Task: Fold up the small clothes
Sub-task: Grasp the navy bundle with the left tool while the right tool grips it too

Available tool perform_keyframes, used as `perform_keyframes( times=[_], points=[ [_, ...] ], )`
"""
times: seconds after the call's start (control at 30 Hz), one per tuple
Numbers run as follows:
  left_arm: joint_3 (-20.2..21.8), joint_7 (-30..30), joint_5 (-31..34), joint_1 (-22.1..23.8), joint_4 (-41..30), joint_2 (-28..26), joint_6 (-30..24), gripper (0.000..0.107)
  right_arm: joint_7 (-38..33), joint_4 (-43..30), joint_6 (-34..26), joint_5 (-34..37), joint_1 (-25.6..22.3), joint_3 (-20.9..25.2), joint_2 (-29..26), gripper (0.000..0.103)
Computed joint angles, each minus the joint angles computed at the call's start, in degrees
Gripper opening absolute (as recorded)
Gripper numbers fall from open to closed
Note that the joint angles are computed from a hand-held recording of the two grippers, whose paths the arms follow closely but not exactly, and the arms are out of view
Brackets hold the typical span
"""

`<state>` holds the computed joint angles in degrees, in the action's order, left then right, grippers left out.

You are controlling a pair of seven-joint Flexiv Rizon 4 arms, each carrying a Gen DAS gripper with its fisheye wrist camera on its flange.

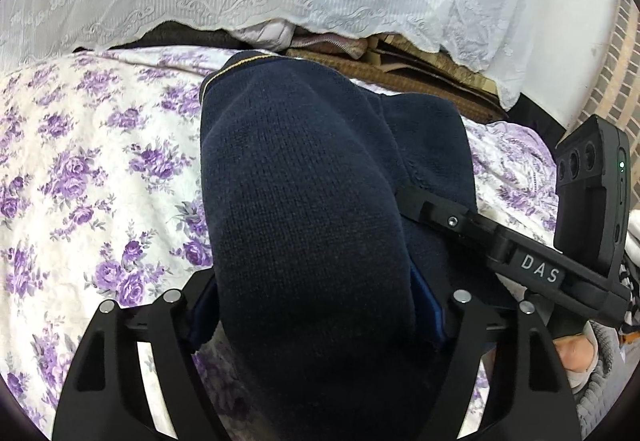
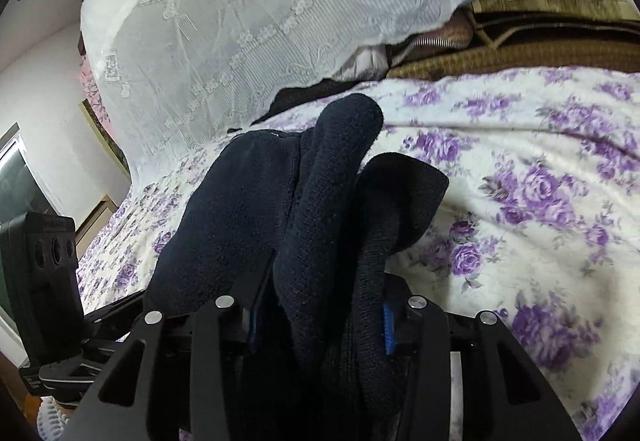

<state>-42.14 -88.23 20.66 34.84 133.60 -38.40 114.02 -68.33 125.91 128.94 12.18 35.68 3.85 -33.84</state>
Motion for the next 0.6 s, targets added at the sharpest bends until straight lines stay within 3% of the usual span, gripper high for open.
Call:
perform_keyframes(
  times=[0.23,0.6],
  points=[
    [0.6,-0.74,1.94,-0.2,3.9,2.83,2.83,0.075,-1.2,4.11,2.77,7.65,4.65,-0.33,2.76,0.043],
    [10.24,-6.39,7.64,-7.8,12.76,11.67,10.68,0.075,0.46,12.94,10.06,19.05,10.01,4.7,6.29,0.043]
  ],
)
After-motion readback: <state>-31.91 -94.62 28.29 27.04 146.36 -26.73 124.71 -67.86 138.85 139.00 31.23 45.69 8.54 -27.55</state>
